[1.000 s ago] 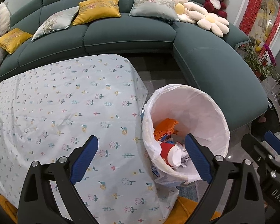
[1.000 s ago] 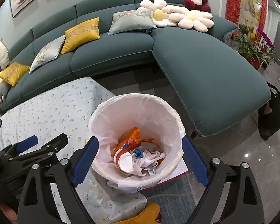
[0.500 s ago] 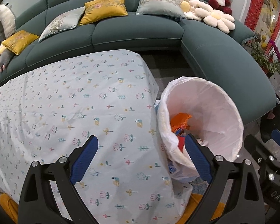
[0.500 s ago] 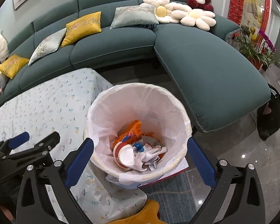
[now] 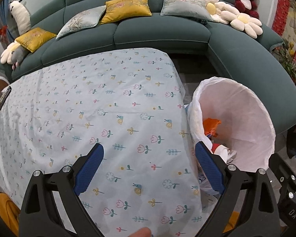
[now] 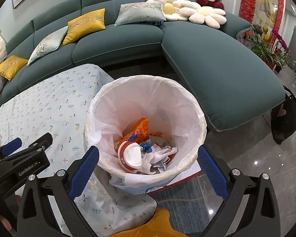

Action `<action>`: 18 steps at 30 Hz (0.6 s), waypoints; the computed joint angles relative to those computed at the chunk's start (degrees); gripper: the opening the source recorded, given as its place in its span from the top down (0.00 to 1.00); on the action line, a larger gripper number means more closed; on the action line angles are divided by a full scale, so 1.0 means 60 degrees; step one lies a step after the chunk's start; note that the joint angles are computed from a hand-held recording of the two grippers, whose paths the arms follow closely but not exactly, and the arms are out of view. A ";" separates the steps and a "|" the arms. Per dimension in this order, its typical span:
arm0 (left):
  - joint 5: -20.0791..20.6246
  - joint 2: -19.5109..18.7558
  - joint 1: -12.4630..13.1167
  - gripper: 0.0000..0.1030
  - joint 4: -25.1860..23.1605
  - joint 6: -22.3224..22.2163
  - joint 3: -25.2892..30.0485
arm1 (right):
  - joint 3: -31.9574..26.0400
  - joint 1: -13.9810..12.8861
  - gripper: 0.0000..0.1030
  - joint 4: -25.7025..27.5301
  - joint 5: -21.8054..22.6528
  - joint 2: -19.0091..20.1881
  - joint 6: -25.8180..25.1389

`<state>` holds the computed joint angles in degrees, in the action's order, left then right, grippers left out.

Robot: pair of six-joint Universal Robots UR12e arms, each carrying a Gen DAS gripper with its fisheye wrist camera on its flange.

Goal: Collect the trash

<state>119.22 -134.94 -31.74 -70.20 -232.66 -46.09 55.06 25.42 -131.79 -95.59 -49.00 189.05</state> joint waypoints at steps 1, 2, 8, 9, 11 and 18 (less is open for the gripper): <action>0.0019 -0.0009 -0.0009 0.13 -0.0013 0.0037 -0.0002 | 0.0010 0.0012 0.06 -0.0022 -0.0045 0.0005 -0.0015; 0.0010 -0.0014 -0.0011 0.13 -0.0024 0.0086 -0.0008 | 0.0039 0.0021 0.06 -0.0048 -0.0066 0.0002 -0.0030; 0.0052 -0.0047 -0.0030 0.13 -0.0100 -0.0015 -0.0015 | 0.0161 0.0021 0.06 -0.0093 -0.0083 -0.0019 0.0039; 0.0051 -0.0050 -0.0030 0.13 -0.0100 -0.0034 -0.0019 | 0.0173 0.0012 0.06 -0.0078 -0.0075 -0.0019 0.0086; 0.0045 -0.0052 -0.0030 0.13 -0.0089 -0.0043 -0.0037 | 0.0187 0.0005 0.06 -0.0070 -0.0094 -0.0016 0.0105; 0.0165 -0.0071 -0.0045 0.13 -0.0313 -0.0232 -0.0039 | 0.0244 -0.0022 0.06 -0.0050 -0.0083 -0.0018 0.0172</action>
